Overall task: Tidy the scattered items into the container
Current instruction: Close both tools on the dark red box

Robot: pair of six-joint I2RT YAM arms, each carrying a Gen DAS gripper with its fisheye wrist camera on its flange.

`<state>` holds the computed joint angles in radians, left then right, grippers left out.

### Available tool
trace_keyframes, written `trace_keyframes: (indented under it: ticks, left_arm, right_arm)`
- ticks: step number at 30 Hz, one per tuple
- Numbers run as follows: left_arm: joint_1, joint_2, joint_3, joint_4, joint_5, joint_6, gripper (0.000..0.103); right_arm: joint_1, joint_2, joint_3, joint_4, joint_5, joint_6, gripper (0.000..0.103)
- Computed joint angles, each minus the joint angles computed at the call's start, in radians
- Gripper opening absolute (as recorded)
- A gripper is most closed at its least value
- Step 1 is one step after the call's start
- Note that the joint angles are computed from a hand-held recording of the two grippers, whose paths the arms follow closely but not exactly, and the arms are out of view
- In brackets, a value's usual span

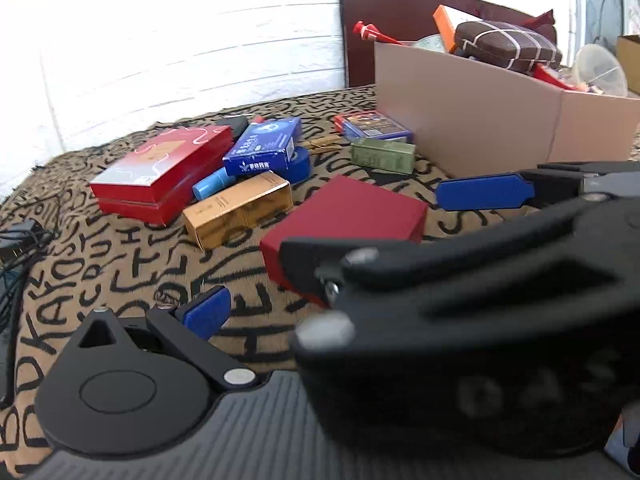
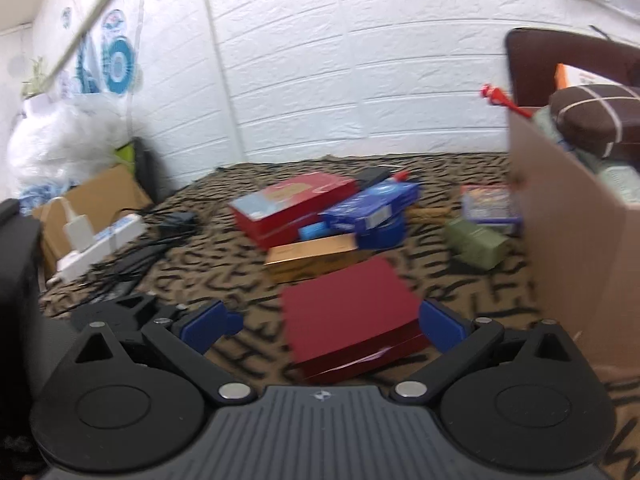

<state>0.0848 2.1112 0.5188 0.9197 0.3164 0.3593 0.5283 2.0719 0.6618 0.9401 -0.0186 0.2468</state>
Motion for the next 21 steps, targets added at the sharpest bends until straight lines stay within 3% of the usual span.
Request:
trace_keyframes:
  ticks: [4,9,11,14,20,21]
  left_arm:
    - [-0.001,0.011,0.033,-0.042,-0.031,0.003,0.103]
    - [0.06,0.008,-0.005,-0.005,0.032,0.019,0.103]
    - [0.06,0.005,-0.004,-0.019,0.033,0.035,0.103]
    - [0.058,0.01,-0.003,-0.02,0.033,0.036,0.103]
    - [0.056,0.023,0.012,-0.021,0.032,0.02,0.103]
    - [0.058,0.027,0.015,-0.02,0.036,0.021,0.103]
  right_arm:
    - [-0.018,0.023,0.063,-0.091,-0.048,0.011,0.103]
    - [-0.015,0.021,0.041,-0.051,-0.212,0.012,0.101]
    - [-0.002,0.026,0.02,0.002,-0.166,-0.011,0.102]
    - [0.004,0.028,0.039,-0.025,-0.122,-0.056,0.102]
    - [-0.029,0.072,0.115,-0.097,-0.184,-0.07,0.099]
    - [-0.04,0.078,0.128,-0.116,-0.212,-0.07,0.091]
